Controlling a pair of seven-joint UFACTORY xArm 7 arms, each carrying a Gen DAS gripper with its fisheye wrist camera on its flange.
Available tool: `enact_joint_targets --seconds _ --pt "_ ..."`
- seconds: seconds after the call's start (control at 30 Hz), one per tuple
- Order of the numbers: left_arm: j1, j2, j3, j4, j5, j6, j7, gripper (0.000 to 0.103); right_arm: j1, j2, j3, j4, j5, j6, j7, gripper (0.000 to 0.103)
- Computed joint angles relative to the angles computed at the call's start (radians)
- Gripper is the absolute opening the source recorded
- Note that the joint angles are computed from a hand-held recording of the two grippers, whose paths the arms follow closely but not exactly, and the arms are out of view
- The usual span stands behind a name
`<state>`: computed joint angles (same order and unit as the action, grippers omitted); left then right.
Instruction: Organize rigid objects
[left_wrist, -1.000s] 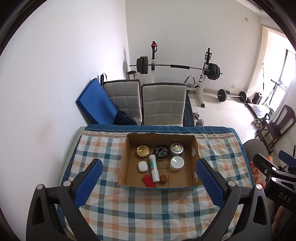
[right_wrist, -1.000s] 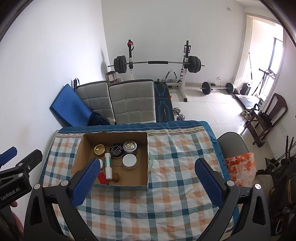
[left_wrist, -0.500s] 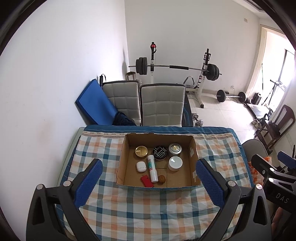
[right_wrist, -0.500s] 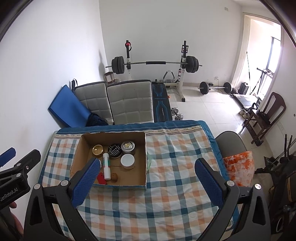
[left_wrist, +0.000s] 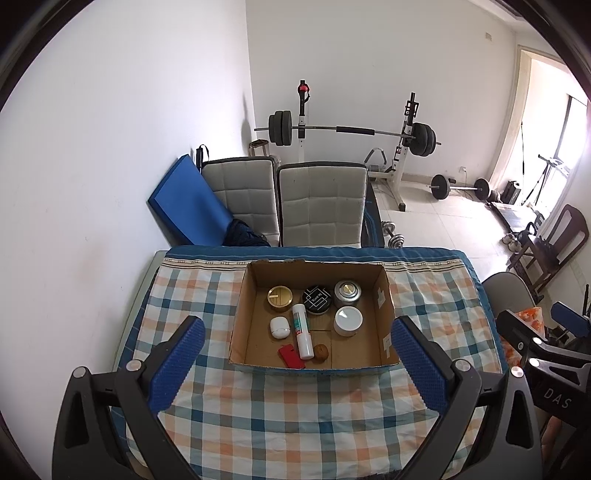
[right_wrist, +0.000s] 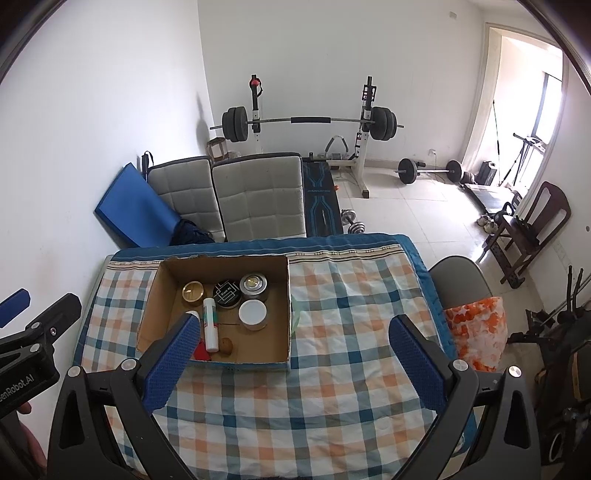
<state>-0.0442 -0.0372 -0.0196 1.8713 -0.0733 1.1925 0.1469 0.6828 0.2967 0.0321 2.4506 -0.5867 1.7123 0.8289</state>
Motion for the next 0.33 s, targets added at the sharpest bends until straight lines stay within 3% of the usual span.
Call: enact_joint_targets --seconds 0.33 --pt "0.003 -0.025 0.003 -0.052 0.0 -0.027 -0.009 0.103 0.008 0.024 -0.009 0.028 0.01 0.015 -0.005 0.103"
